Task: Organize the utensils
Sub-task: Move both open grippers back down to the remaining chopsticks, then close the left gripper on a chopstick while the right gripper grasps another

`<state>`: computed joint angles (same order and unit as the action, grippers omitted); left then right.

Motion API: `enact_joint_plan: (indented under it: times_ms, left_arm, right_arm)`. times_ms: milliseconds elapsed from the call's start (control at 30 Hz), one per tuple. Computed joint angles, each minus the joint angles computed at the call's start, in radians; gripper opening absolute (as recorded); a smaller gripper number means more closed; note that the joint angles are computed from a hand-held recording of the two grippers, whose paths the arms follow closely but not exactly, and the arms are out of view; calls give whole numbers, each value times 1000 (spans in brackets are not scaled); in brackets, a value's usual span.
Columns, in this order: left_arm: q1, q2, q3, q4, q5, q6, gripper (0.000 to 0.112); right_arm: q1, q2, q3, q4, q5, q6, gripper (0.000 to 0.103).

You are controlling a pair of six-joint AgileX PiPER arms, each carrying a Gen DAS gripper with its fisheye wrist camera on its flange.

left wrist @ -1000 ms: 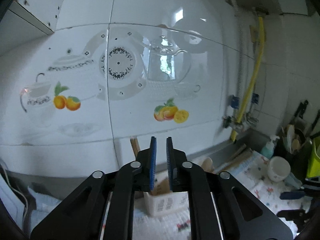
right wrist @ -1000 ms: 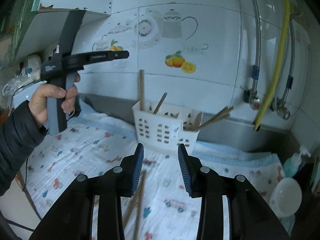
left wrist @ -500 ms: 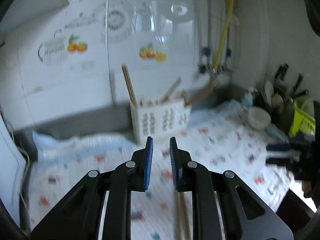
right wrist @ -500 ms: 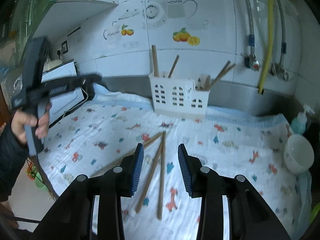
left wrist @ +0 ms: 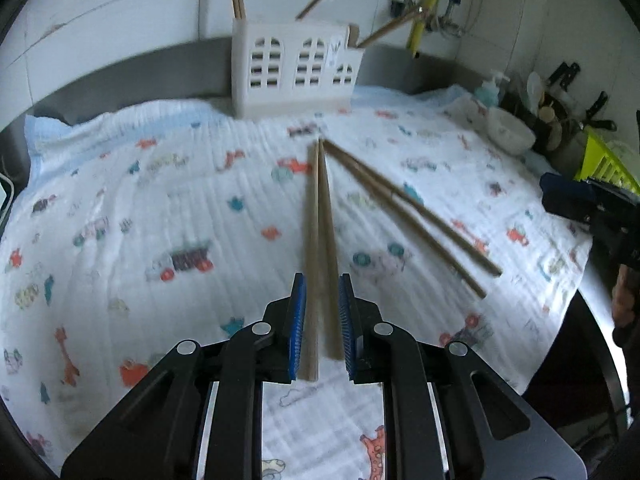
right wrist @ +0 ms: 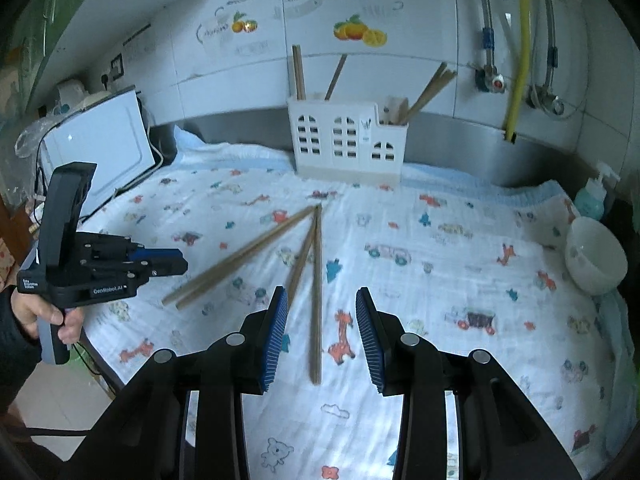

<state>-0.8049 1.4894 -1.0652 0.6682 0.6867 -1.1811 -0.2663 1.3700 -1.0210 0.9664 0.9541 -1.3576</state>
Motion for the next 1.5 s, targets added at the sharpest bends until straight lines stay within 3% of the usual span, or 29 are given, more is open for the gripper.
enact_joint_plan:
  times_ms: [800,1033,1267,1400,1500]
  left_arm:
    - [-5,51,30,76,-1,-136,10]
    - [-23,45,52,115,-14,-198,10]
    - [-31,41,70,155,-23,-228,10]
    - [-44,52,56,170,3,-233,9]
    - [-30,42,62,156,-19,-233,7]
  right_arm:
    - [110,110,62,-54,-163,45,26]
    - [144,146,62,-53,-194,54,18]
    - [181,136,99,-30,-289,29,8]
    - [168,126,99,-20,-278,19,7]
    - [145,96,92,-6,-249,13,7]
